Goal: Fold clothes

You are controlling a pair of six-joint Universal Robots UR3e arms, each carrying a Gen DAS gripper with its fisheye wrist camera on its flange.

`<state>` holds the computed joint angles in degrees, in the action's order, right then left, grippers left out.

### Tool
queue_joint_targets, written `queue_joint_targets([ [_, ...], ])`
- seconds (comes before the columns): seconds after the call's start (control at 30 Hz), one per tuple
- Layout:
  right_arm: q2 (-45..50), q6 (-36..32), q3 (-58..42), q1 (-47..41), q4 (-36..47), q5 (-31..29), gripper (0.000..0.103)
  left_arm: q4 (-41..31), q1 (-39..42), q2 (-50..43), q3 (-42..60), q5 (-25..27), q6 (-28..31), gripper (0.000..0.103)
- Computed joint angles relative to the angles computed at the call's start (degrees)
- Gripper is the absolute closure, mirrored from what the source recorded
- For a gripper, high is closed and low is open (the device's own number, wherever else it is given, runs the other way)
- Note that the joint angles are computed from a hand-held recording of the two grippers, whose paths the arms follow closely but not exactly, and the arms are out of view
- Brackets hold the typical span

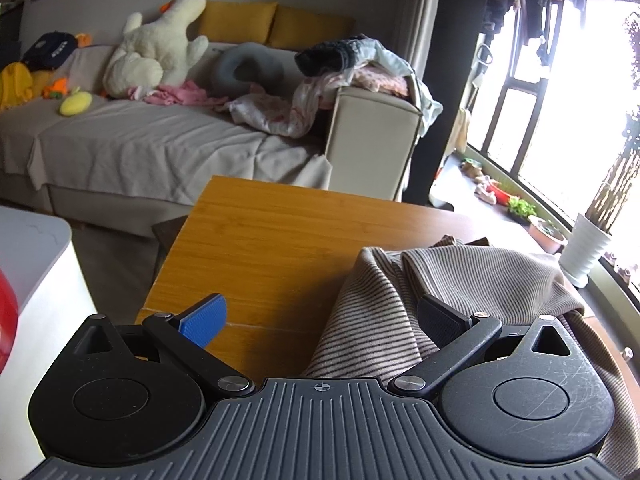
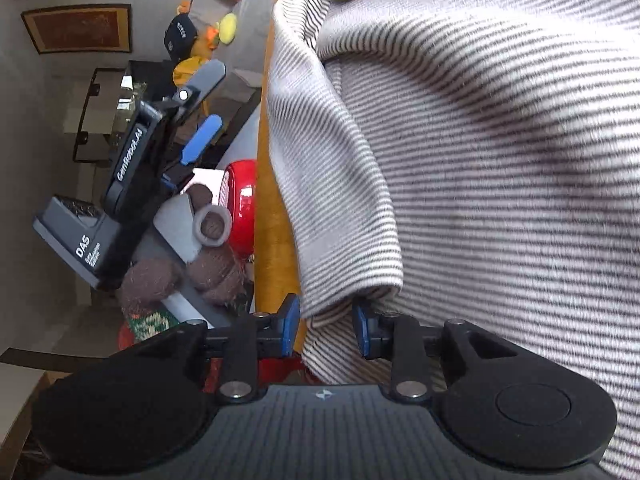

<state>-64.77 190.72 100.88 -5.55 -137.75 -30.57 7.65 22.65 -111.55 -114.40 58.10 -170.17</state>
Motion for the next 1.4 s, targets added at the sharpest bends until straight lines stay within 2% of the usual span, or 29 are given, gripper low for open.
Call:
queue_joint_targets([
  [0.07,0.8,2.9,-1.0,1.6,-9.5,-3.9,0.087,0.3,0.1,0.1,0.0,0.5,-0.4,0.0],
  [0.1,0.3,1.9,-2.5,2.5,-12.2,-6.9,0.098,0.3,0.1,0.0,0.3,0.9,-0.8,0.0],
  [0.17,-0.5,-0.6,-5.9,3.9,-16.9,-11.7,0.099,0.2,0.1,-0.3,1.1,1.6,-1.6,0.0],
  [0.33,-0.9,-1.7,-15.9,0.5,-33.1,-17.8,0.099,0.3,0.8,-0.4,2.9,2.8,-4.4,0.0],
  [0.47,1.3,-7.3,-25.2,-2.2,-35.1,-26.8,0.099,-0.6,-0.1,-1.1,4.4,3.4,-5.2,0.0],
  [0.6,2.1,-7.5,-25.7,-6.7,-30.9,-28.7,0.099,-2.1,-2.7,-2.6,5.7,3.8,-3.4,0.0],
  [0.73,3.5,-8.0,-19.1,-10.5,-32.1,-30.6,0.099,-3.1,-5.6,-4.4,7.2,3.8,-1.4,0.0],
  [0.83,5.4,-7.1,-14.8,-13.6,-32.5,-29.5,0.099,-3.9,-8.0,-5.5,8.9,3.3,0.1,0.0],
  [1.03,7.9,-7.5,-9.5,-14.7,-36.0,-31.1,0.098,-5.6,-13.0,-9.8,15.3,0.0,3.6,0.0],
  [1.1,7.4,-8.4,-8.5,-13.8,-37.8,-34.0,0.092,-6.1,-15.1,-12.4,18.3,0.4,4.3,0.0],
  [1.17,6.4,-8.2,-6.2,-13.9,-41.4,-34.3,0.086,-7.6,-17.1,-15.3,21.8,1.7,4.6,0.0],
  [1.2,6.1,-7.4,-5.2,-14.5,-43.0,-32.8,0.08,-8.4,-17.8,-16.3,23.0,2.3,4.7,0.0],
  [1.23,5.7,-6.5,-4.3,-15.1,-44.6,-31.2,0.069,-9.0,-18.5,-17.4,24.0,2.9,4.8,0.0],
  [1.27,6.1,-5.7,-4.2,-15.5,-45.3,-30.1,0.064,-9.1,-18.9,-18.2,24.2,3.5,5.0,0.0],
  [1.37,7.6,-7.0,-4.4,-14.9,-45.4,-30.5,0.065,-7.1,-20.1,-19.7,23.9,5.6,5.9,0.0],
  [1.4,7.9,-7.9,-4.2,-14.8,-45.1,-30.2,0.073,-6.0,-20.4,-20.0,23.5,6.3,6.4,0.0],
])
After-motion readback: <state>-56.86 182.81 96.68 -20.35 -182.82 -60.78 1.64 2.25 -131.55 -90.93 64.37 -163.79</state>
